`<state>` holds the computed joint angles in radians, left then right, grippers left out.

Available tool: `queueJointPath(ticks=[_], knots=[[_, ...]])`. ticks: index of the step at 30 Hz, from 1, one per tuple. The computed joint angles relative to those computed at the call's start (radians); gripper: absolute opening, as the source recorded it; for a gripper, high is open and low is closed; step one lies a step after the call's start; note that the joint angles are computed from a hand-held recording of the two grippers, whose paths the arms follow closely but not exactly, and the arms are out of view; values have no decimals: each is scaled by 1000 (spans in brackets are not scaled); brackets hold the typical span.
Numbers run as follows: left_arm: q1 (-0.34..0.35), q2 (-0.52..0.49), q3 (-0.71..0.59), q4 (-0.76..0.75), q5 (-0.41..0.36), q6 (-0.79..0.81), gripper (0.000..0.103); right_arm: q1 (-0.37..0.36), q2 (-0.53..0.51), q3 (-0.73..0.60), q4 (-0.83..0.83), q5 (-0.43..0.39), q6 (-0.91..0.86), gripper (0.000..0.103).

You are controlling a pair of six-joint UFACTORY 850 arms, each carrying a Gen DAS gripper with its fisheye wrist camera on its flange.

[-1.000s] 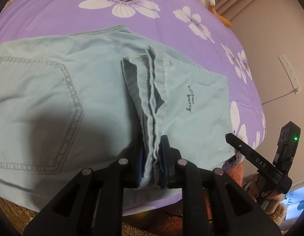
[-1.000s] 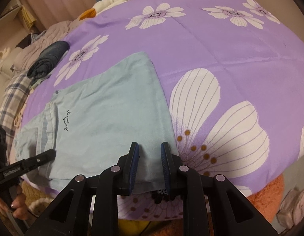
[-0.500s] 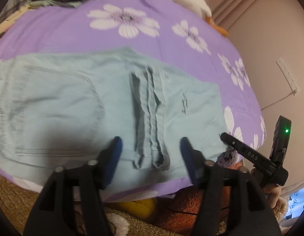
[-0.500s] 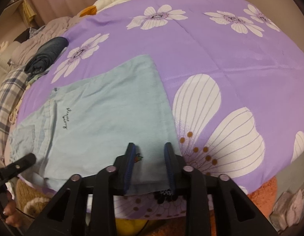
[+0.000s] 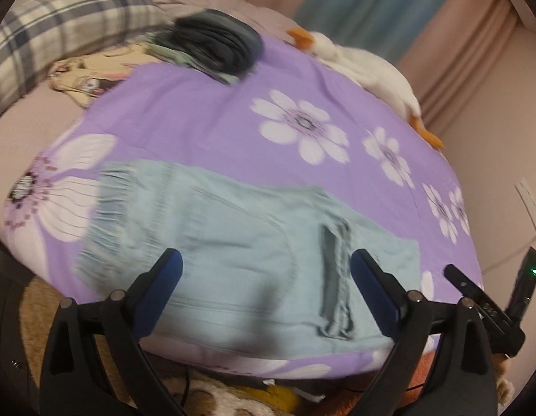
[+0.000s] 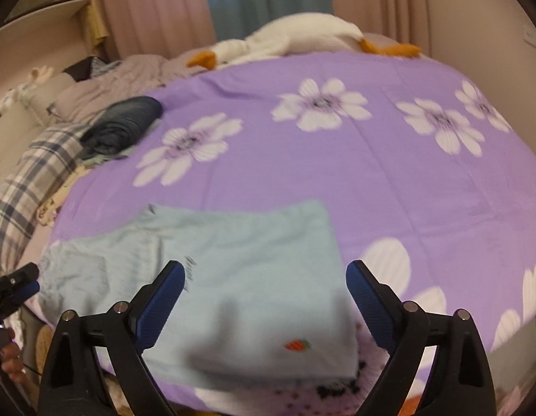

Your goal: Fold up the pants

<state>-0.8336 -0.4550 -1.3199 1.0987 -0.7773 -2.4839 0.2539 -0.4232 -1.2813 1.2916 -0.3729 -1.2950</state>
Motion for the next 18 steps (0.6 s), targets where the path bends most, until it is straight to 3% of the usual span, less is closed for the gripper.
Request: queueJointPath(ticks=[5, 11, 18], knots=[[-11, 38, 55, -42, -61, -53, 98, 10, -10, 6, 66, -49, -41, 94], [-6, 75, 132, -148, -89, -82, 98, 15, -41, 16, -49, -71, 125, 94], [3, 104, 199, -223, -86, -140, 98, 23, -34, 30, -75, -25, 148, 94]])
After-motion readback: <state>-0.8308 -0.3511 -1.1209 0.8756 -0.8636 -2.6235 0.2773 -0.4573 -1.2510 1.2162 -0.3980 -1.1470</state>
